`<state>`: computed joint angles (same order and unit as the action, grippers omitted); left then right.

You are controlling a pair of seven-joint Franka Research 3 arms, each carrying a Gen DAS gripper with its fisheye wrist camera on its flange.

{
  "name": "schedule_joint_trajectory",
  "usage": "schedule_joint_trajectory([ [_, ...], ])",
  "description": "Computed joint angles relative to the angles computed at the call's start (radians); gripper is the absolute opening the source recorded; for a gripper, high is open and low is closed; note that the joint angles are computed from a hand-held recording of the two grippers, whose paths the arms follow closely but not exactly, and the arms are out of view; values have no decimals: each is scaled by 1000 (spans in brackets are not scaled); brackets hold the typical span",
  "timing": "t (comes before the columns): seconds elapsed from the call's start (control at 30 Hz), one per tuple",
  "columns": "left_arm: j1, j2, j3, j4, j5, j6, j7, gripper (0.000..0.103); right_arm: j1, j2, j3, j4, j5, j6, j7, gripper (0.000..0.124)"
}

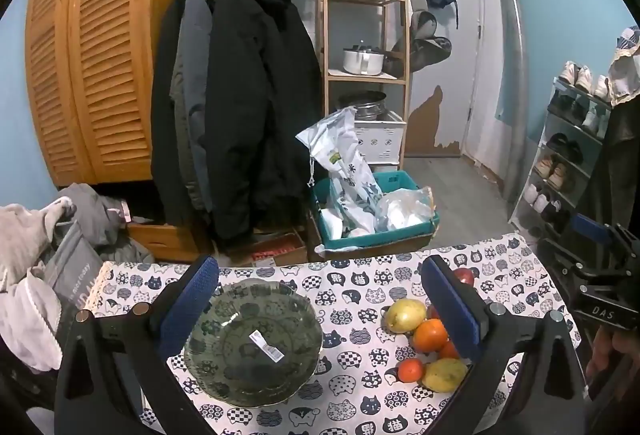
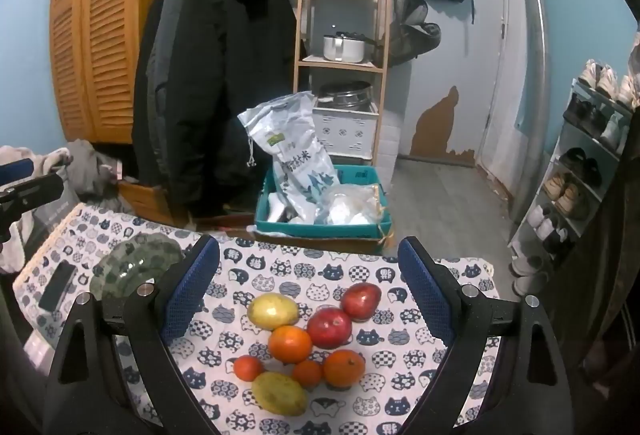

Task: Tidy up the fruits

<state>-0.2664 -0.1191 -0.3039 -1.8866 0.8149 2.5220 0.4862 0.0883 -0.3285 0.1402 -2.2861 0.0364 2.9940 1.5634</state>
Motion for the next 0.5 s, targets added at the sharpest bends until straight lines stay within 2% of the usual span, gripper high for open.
schedule_joint_trajectory([
  [0.5,12,-26,-4,-19,-6,10,10,102,-3,-3,3,-1,-7,0,7,89],
])
